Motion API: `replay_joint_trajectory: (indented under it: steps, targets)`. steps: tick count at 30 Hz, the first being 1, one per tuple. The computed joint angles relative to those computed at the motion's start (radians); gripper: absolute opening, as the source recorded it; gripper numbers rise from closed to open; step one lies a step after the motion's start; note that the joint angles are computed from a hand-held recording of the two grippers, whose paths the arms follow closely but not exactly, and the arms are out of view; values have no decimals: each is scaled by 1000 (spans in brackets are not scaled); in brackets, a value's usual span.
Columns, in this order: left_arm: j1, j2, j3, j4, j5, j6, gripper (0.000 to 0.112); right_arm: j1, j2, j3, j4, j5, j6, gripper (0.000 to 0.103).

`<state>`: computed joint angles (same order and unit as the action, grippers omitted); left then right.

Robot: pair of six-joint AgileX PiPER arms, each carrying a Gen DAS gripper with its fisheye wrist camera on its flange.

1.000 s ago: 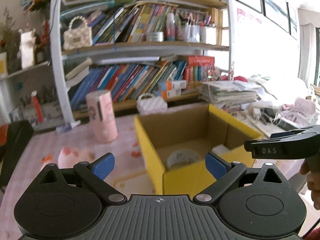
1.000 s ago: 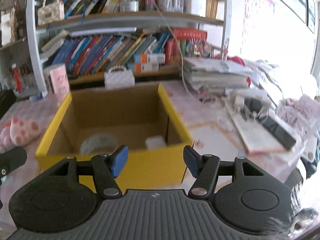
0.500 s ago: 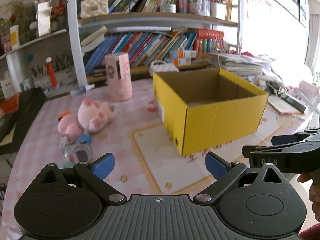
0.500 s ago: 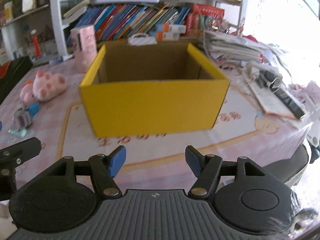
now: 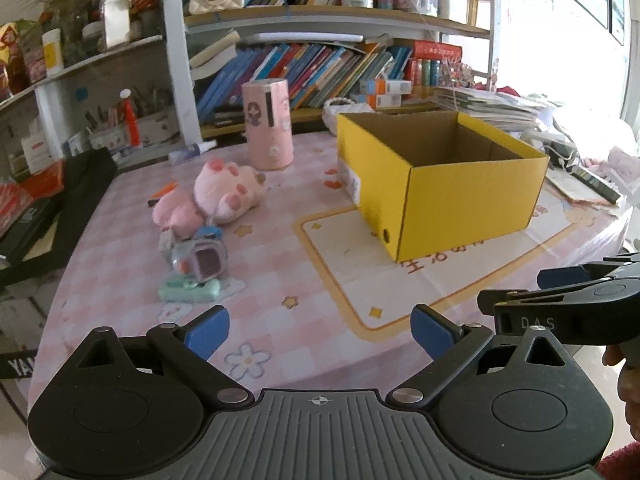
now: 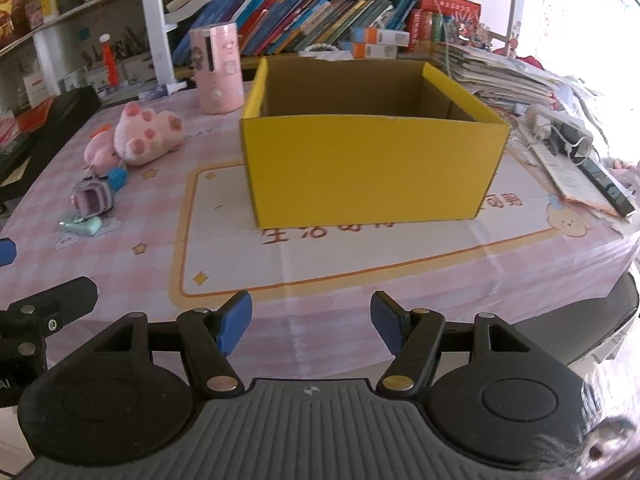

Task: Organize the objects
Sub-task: 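Withdraw both grippers from the box back toward the toys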

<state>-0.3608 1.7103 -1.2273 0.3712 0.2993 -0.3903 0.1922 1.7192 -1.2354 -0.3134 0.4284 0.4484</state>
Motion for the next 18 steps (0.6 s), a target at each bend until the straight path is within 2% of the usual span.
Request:
replay_joint_trajectory:
  steps: [18]
  targets:
    - [85, -96, 101, 61, 4, -66, 99, 109, 23, -52, 87, 4, -104, 67]
